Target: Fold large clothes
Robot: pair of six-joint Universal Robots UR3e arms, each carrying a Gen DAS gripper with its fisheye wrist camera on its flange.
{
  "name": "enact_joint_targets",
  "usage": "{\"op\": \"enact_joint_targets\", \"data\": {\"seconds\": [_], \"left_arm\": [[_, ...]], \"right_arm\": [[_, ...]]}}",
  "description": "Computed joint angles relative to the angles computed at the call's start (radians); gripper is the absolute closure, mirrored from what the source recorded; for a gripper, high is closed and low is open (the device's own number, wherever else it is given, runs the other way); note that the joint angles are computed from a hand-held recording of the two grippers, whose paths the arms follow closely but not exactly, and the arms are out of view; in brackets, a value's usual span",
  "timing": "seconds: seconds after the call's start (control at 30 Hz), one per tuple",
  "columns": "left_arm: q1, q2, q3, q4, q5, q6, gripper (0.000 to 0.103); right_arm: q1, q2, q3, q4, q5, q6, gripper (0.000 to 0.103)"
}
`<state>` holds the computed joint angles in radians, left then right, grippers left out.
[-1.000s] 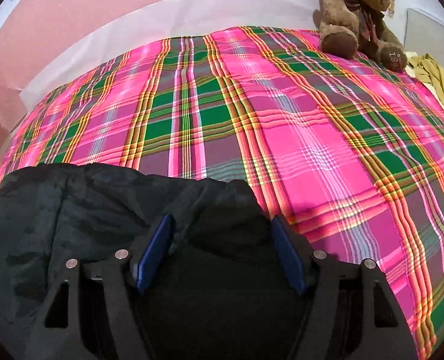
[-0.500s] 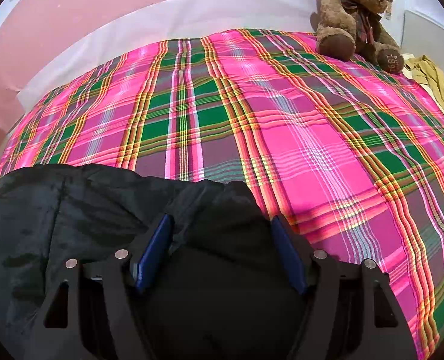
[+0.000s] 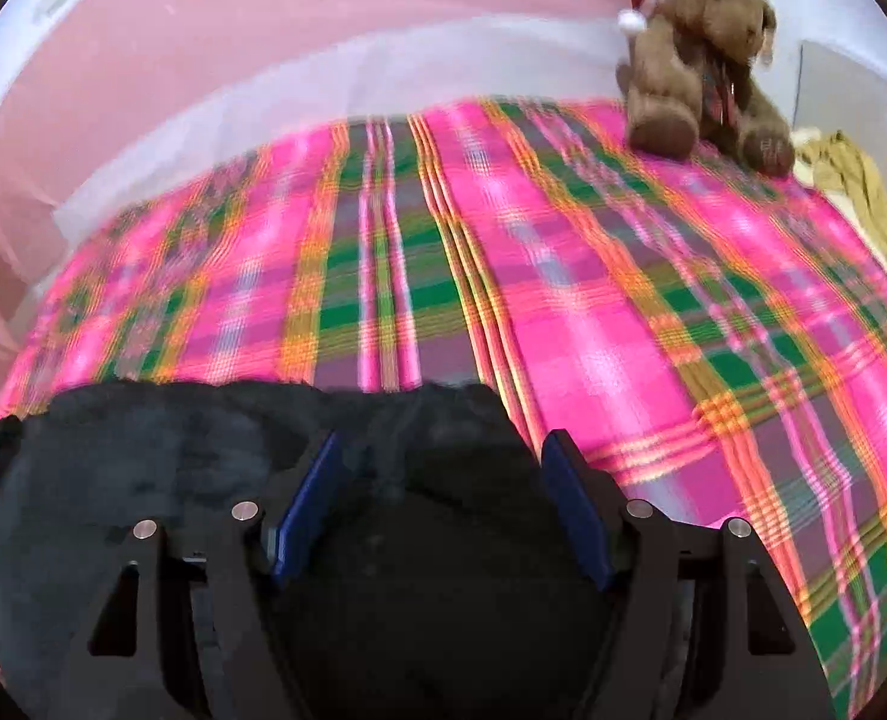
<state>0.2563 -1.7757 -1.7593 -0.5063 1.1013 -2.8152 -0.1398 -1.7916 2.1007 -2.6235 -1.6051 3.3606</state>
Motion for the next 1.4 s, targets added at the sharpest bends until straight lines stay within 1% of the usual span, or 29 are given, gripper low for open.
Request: {"op": "enact_joint_targets", "data": {"seconds": [0.13, 0.23, 0.33, 0.43, 0.5, 0.6, 0.73, 0.87, 1.2, 1.3, 1.33, 1.4], "left_arm": [[-0.009, 0.114, -0.018, -0.043, -0.087, -0.013, 0.039], [-0.101, 0.124, -0.006, -0.044, -0.098, -0.016, 0.039], [-0.218, 0.040, 0.054, -0.045, -0.068, -0.045, 0.039], [-0.312, -0.085, 0.140, -0.050, 0.023, -0.074, 0.039], [-0.340, -0.146, 0.160, -0.027, 0.067, -0.084, 0.039], [-0.351, -0.190, 0.164, 0.002, 0.075, -0.099, 0.039], [-0.372, -0.218, 0.150, 0.053, 0.107, -0.109, 0.039], [-0.396, -0.237, 0.142, 0.096, 0.145, -0.115, 0.039], [-0.385, -0.269, 0.132, 0.141, 0.121, -0.122, 0.039], [-0.391, -0.273, 0.144, 0.131, 0.132, -0.123, 0.039], [-0.391, -0.270, 0.150, 0.118, 0.134, -0.122, 0.039], [-0.390, -0.268, 0.176, 0.071, 0.133, -0.122, 0.039]], "right_arm": [[0.013, -0.055, -0.031, 0.020, 0.018, -0.007, 0.035], [0.018, -0.056, -0.035, 0.021, 0.022, -0.005, 0.035], [0.010, -0.036, -0.019, 0.015, 0.025, -0.007, 0.035], [0.006, -0.015, 0.006, 0.006, 0.017, -0.015, 0.035], [-0.008, 0.010, 0.024, -0.007, 0.028, -0.021, 0.035], [-0.018, 0.075, 0.044, -0.061, 0.045, -0.006, 0.035], [-0.006, 0.150, 0.054, -0.138, 0.026, 0.012, 0.034], [-0.021, 0.175, 0.071, -0.173, 0.041, 0.016, 0.033], [0.022, 0.224, 0.076, -0.241, -0.033, 0.041, 0.033], [0.040, 0.238, 0.060, -0.234, -0.063, 0.049, 0.033], [0.039, 0.235, 0.057, -0.228, -0.060, 0.047, 0.033], [0.009, 0.210, 0.052, -0.189, -0.019, 0.037, 0.033]]}}
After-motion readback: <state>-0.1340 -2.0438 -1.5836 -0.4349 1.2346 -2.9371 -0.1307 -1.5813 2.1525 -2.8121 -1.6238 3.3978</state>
